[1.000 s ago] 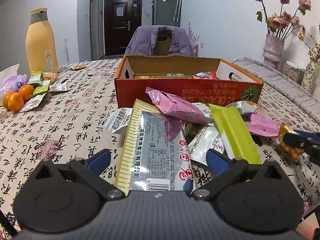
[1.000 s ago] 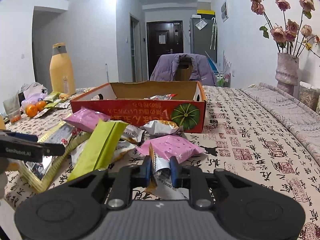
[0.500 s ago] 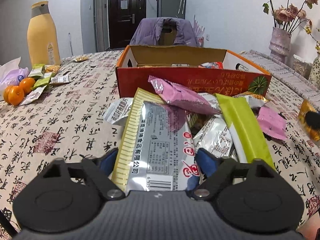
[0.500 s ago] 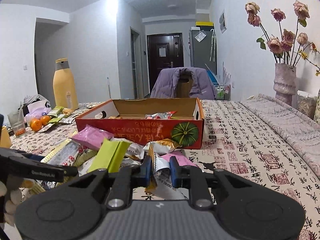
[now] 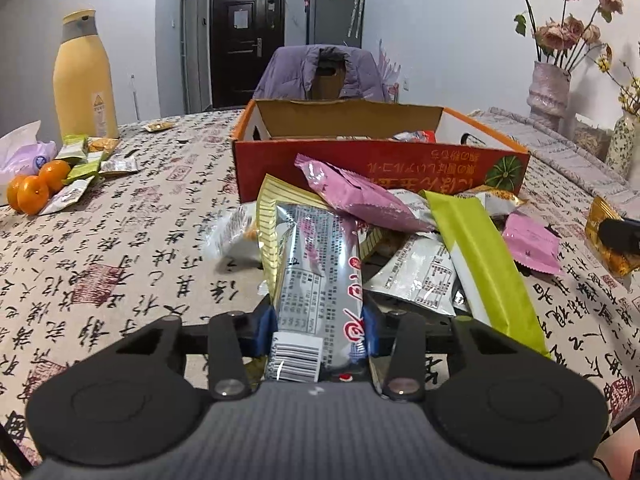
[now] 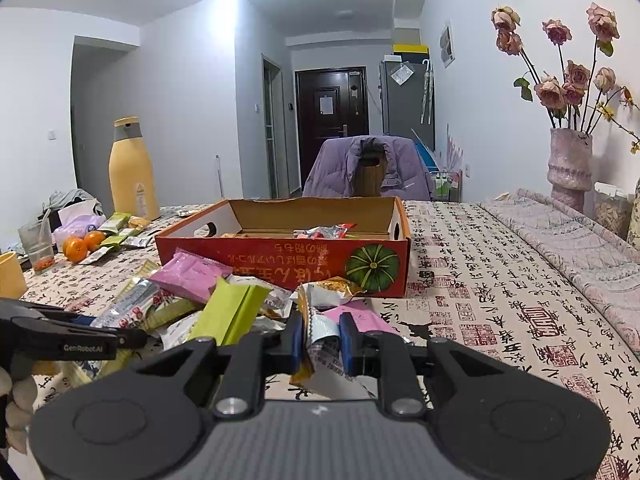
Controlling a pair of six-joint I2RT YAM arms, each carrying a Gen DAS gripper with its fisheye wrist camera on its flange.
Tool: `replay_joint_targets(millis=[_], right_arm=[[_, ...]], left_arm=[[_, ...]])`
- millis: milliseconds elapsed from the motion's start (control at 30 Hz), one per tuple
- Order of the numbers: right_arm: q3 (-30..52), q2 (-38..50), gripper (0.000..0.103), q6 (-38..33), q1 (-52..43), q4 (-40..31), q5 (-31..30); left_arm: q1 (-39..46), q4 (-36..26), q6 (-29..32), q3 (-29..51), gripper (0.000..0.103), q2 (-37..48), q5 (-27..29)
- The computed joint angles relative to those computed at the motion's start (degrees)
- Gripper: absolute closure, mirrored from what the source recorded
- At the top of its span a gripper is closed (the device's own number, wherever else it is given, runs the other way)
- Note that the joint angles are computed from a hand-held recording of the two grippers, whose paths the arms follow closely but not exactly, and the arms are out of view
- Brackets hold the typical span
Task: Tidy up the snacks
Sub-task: 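Grasp the long silver-and-yellow bar bag with the left gripper, then lift both held snacks toward the cardboard box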
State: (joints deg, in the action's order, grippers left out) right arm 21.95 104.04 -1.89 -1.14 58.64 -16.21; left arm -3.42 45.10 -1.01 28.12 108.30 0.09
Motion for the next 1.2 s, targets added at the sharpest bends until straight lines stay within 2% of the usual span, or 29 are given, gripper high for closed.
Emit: replay_joint_targets(millis=[300, 633, 933, 1200], right_arm=[[-1.59, -1.26, 0.085, -0.02, 0.52, 0.95, 0.1], [-1.13, -2.3, 0.085, 0.11, 1.5, 0.21, 0.74], [2.87, -1.19, 0.085, 0.4, 2.23, -1.53, 1.82], [10.77, 1.66, 0.085, 0.8, 2.67, -4.22, 3.07]], left_arm=[[2.18, 2.25, 0.1, -5.25, 0.06, -6.95, 1.65], [3.25, 1.38, 0.16, -7.11, 0.06, -14.71, 3.33], [1.55, -0.27, 0.07, -2.88, 0.06, -15.09, 3.05], [0.15, -3.34, -0.67, 5.87, 0.06, -11.5, 2.5]])
